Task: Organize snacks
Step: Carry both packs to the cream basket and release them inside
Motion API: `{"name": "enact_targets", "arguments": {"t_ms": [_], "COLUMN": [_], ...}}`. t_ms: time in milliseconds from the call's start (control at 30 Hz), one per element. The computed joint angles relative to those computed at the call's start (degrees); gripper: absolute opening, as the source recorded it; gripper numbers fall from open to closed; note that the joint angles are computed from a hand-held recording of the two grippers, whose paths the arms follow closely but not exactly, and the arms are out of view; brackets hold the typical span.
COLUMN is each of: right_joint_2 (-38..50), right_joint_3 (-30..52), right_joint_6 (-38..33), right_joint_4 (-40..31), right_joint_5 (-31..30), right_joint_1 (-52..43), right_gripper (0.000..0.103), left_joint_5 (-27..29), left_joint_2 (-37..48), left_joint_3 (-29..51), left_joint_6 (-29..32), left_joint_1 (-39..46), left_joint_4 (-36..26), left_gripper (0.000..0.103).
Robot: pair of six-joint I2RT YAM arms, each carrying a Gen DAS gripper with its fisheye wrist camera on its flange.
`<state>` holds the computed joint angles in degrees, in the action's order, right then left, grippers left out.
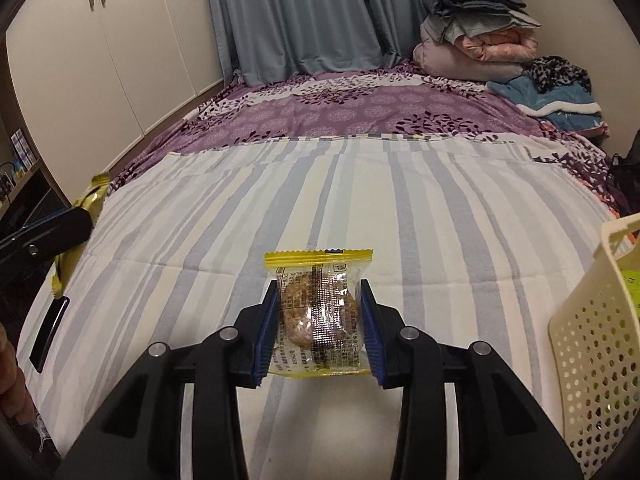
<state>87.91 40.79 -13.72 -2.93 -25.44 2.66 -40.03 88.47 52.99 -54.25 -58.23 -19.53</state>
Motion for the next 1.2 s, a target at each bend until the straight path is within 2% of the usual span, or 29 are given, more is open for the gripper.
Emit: {"name": "enact_targets", "arguments": {"t_ms": [233, 533, 867, 1200], "right_joint_2": [-7.59, -10.08, -4.50, 3.20], "right_joint_3": [-1.18, 0.08, 5.79, 10.17], "right_joint_6": [-4.07, -12.39, -16.85, -17.97], "right_joint_4": [-5.22, -10.44, -12.44, -11.19], "right_joint_5": [-8.07, -15.40, -19.98, -19.02], "right_joint_1": [-13.12, -30.44, -47.19, -54.68], "right_gripper": [0.038, 0.038, 0.038, 0.038], "left_joint_5": [-0.13, 1.14, 4.74, 6.72], "left_joint_2": [4.27, 10.44, 18.27, 25.63], "left_joint_3": [6.19, 14.33, 23.68, 33.94], "left_joint_6": [2.45, 6.65, 11.16, 15.14], "left_joint_1": [-2.12, -3.56, -4.19, -4.96], "left_joint_4": [-0.85, -0.59, 0.24, -1.57], "left_gripper": [0.047, 0.047, 0.047, 0.047]}}
